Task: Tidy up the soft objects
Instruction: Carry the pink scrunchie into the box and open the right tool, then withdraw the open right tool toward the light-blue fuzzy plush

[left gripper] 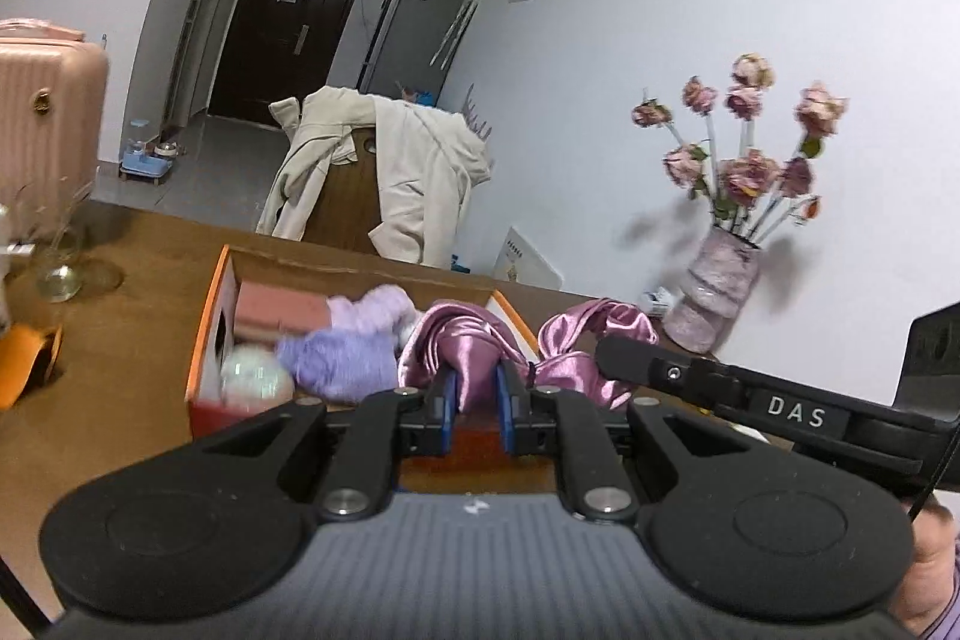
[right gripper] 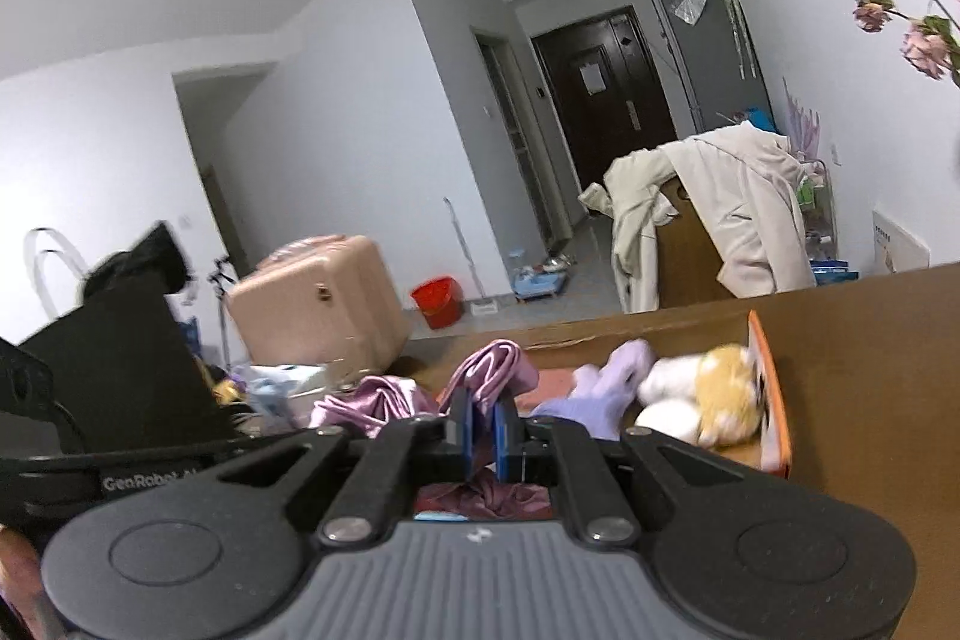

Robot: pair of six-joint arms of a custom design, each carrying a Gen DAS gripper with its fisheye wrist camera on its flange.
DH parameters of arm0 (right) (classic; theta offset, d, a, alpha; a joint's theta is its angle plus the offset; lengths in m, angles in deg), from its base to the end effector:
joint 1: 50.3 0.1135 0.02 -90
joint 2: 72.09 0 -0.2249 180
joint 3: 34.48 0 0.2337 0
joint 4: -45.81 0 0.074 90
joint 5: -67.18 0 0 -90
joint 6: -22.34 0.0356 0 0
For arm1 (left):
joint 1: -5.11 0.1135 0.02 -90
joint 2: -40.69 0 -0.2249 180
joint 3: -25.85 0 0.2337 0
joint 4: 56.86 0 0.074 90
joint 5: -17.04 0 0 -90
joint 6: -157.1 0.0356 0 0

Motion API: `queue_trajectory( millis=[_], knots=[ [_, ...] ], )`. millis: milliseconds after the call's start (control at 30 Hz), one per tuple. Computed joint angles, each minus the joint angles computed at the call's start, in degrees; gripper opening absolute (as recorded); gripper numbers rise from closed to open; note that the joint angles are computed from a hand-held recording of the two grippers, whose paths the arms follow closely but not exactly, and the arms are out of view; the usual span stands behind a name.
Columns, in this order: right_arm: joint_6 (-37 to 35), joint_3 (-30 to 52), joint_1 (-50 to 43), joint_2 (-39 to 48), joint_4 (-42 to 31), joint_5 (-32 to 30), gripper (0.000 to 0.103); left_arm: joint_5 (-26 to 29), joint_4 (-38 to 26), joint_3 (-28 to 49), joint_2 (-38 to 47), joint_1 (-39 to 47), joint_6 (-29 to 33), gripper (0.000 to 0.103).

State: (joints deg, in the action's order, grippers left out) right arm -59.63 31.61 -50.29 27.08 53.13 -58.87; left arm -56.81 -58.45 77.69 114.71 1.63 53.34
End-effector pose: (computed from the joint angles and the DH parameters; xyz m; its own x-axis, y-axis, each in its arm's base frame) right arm 0.3442 0.0210 0.1633 -0.5044 0.1129 -0.8561 -0.4642 0.8005 0.3791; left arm 0.2724 -0.0265 0.1979 -0.4651 -0.2006 -0.8622 0.2077 0.9221 -0.3266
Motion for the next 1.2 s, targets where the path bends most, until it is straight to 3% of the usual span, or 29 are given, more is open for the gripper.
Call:
queue_trajectory(
  millis=[200,333,567,633,700,767,833,900,933,967,1033,1200],
  knots=[
    [-1.1,29.8,4.6,24.0,-13.5,2.0,0.007,1.0,-1.1,15.8,21.0,5.0,3.7,0.014],
    [-3.1,47.4,8.5,38.7,-22.0,4.6,0.007,0.5,-5.0,24.0,31.8,7.8,10.1,0.015],
    [-4.3,66.8,11.7,54.5,-29.9,8.6,0.007,-5.0,-7.3,33.7,43.3,7.6,17.9,0.016],
    [-5.7,68.8,12.1,56.1,-31.7,10.0,0.008,-3.2,-9.8,35.4,44.9,7.9,19.7,0.016],
    [-8.0,70.3,12.6,56.9,-33.8,10.8,0.012,-2.7,-5.3,31.8,44.0,8.3,21.0,0.019],
    [-9.2,67.7,12.4,55.5,-33.2,10.5,0.015,-2.1,-4.1,30.4,43.0,9.1,20.9,0.042],
    [-10.0,66.3,12.2,54.5,-33.1,10.2,0.016,0.4,-0.9,28.3,41.0,10.4,19.0,0.057],
    [-10.9,65.2,12.0,53.5,-33.3,9.6,0.016,-0.2,2.1,26.8,39.0,10.6,16.9,0.056],
    [-11.2,64.7,12.1,53.1,-33.3,9.4,0.016,-0.7,3.3,26.7,38.6,10.5,16.1,0.046],
    [-11.3,64.1,12.1,52.6,-33.5,9.4,0.016,-1.4,3.7,27.2,38.8,10.2,15.7,0.031],
    [-11.1,63.9,12.2,52.2,-33.6,10.2,0.018,-3.5,0.5,30.3,40.3,9.0,16.3,0.024],
    [-10.9,56.7,11.6,46.3,-31.1,10.1,0.024,-4.3,-1.3,28.4,37.2,8.7,15.3,0.023]
  ],
)
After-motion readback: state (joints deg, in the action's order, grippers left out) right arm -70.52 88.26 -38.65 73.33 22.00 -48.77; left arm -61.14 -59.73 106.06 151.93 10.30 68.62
